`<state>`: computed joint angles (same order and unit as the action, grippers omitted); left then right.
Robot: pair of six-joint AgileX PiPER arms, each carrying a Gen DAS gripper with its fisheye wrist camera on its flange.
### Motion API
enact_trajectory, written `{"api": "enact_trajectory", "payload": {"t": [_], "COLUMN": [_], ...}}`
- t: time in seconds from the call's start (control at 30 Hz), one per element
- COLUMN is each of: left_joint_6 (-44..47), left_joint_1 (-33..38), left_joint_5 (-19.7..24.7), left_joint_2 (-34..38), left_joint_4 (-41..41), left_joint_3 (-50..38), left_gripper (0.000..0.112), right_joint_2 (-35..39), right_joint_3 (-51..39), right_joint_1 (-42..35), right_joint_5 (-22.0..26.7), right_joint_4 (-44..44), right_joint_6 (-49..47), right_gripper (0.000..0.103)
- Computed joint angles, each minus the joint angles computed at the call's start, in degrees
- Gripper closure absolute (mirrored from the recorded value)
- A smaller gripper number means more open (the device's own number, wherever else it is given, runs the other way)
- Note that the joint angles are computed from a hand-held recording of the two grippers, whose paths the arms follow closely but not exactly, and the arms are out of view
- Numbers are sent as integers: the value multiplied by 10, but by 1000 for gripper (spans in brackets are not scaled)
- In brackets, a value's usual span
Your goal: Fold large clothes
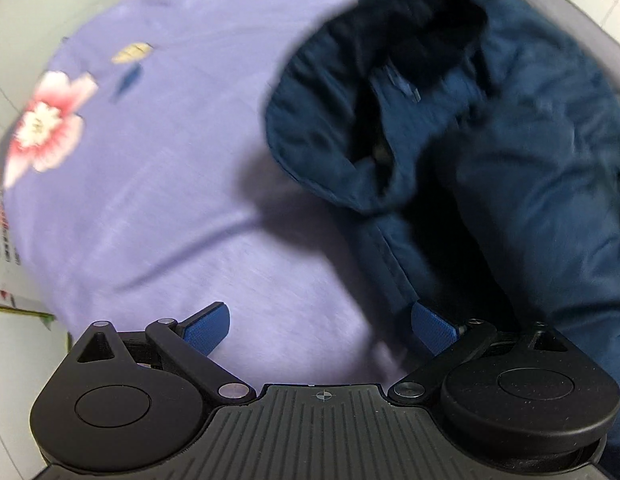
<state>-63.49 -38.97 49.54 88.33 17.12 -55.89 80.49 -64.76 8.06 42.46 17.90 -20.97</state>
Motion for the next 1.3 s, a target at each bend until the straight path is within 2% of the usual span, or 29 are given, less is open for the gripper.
{"api": "enact_trajectory", "payload": {"t": [0.1,0.2,0.3,0.37,0.47,0.53,0.6,0.63,0.67,0.73,0.77,0.83,0.93,1.1,1.3], "left_joint_6": [-22,-25,-30,-38,-57,-65,-66,-65,-64,-58,-57,-58,-56,-3,48], "left_joint_1": [-13,-6,-4,-8,-18,-23,-27,-28,-29,-29,-29,-31,-35,-36,-60], "left_joint_5": [-26,-50,-63,-64,-70,-60,-53,-53,-53,-55,-59,-76,-91,-94,-102], "left_joint_2": [18,23,13,6,-5,-8,-9,-12,-15,-25,-31,-45,-39,-14,-18], "left_joint_4": [20,11,7,12,18,23,26,27,28,27,26,21,12,-20,-25], "left_joint_3": [8,15,25,32,42,41,37,38,39,44,47,52,37,-8,-53], "left_gripper": [9,9,9,9,9,9,9,9,9,9,9,9,9,9,9], "right_joint_2": [92,182,264,325,424,484,538,547,541,498,473,415,333,219,103], "right_joint_3": [-77,-155,-223,-287,-394,-472,-541,-548,-531,-456,-415,-332,-241,-113,-13], "right_joint_1": [60,98,136,164,182,203,224,229,229,214,198,159,101,4,-66], "right_joint_5": [-5,25,34,44,89,129,187,195,186,133,105,57,37,56,56], "right_joint_4": [-1,72,123,96,81,18,-49,-67,-78,-60,-24,69,186,347,429], "right_joint_6": [20,13,30,109,225,288,321,331,342,354,339,277,177,34,-35], "right_gripper": [1,1,1,1,1,3,21,40,69,83,86,88,88,88,88]}}
